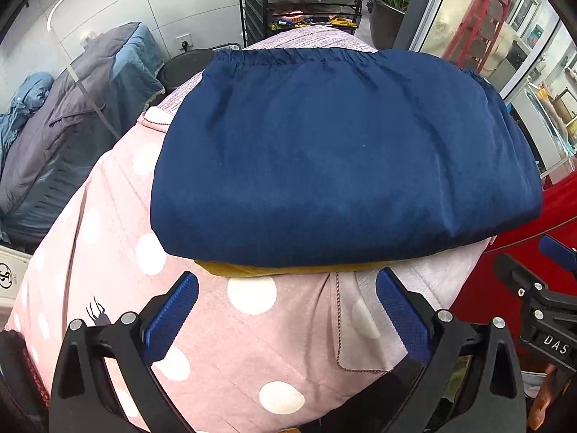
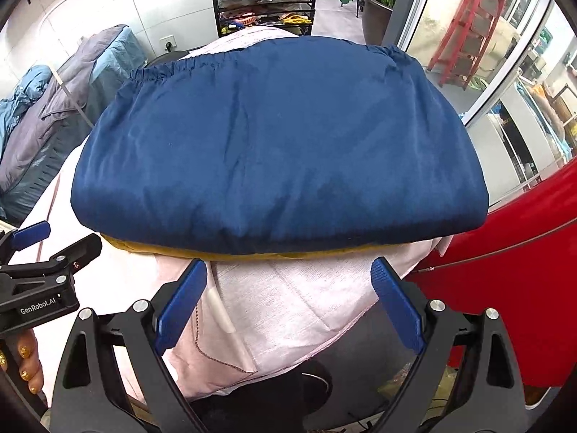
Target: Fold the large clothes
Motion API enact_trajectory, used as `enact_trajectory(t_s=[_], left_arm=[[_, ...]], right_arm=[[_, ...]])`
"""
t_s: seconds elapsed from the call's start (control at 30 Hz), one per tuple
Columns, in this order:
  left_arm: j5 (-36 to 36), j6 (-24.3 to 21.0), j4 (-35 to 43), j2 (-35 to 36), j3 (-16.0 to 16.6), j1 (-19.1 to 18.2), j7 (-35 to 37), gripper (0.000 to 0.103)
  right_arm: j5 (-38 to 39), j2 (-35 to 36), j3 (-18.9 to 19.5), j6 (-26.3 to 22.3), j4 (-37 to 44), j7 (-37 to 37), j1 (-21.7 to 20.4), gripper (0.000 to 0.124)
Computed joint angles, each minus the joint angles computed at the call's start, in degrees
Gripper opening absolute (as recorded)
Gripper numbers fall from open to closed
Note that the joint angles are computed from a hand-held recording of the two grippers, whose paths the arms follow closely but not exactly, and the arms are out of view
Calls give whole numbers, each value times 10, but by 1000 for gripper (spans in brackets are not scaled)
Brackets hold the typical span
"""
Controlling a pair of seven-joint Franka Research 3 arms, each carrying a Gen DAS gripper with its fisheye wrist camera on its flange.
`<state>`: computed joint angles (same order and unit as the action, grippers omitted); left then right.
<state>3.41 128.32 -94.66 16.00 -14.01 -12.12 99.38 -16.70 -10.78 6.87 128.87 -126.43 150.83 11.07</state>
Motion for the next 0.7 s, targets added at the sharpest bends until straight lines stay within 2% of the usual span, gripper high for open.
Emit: enact_trajectory(t_s=[0.7], left_arm=[[38,-1,6,8,2,-9,-15,97]], right_arm=[[4,4,-4,-9,5,-8,-2,91]])
